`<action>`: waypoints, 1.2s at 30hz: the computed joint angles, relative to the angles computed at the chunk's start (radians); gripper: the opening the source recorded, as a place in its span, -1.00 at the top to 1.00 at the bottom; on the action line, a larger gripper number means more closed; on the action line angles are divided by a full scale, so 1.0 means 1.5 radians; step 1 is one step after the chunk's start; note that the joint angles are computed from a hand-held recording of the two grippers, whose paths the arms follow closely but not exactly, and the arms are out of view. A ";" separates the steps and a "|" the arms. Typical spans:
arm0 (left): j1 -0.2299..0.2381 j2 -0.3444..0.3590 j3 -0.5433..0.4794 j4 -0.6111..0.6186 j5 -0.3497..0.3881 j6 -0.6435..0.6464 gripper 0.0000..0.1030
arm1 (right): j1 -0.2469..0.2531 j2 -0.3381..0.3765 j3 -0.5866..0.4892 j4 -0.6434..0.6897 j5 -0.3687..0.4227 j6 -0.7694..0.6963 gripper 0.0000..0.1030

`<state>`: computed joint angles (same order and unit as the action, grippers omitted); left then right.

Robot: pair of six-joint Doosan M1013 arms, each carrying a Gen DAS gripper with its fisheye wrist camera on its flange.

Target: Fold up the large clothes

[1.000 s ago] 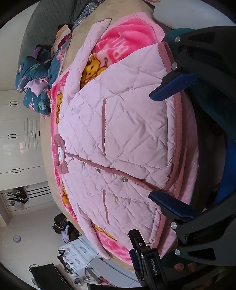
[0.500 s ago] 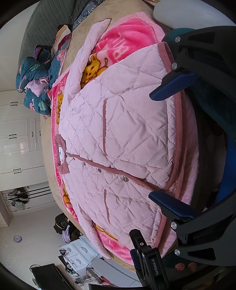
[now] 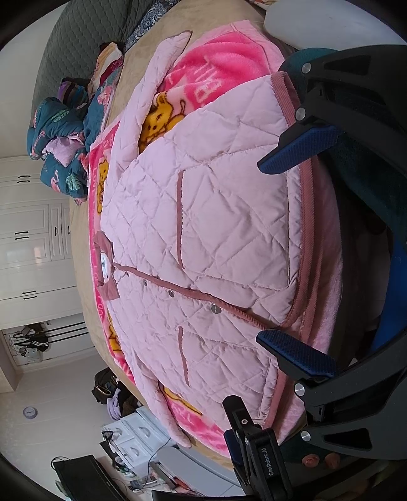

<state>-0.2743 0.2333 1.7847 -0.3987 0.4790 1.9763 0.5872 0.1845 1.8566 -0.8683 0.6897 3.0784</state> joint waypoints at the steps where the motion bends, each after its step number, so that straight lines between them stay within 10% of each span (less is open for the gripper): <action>1: 0.000 0.000 0.000 -0.002 -0.001 0.003 -0.84 | 0.000 0.000 -0.001 0.001 0.000 0.000 -0.92; 36: -0.003 0.025 -0.039 0.001 0.017 -0.010 -0.84 | -0.035 0.009 -0.020 0.037 -0.035 -0.054 -0.92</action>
<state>-0.2782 0.2701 1.7268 -0.3973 0.5047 1.9609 0.5342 0.1979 1.8264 -0.8124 0.6367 2.9980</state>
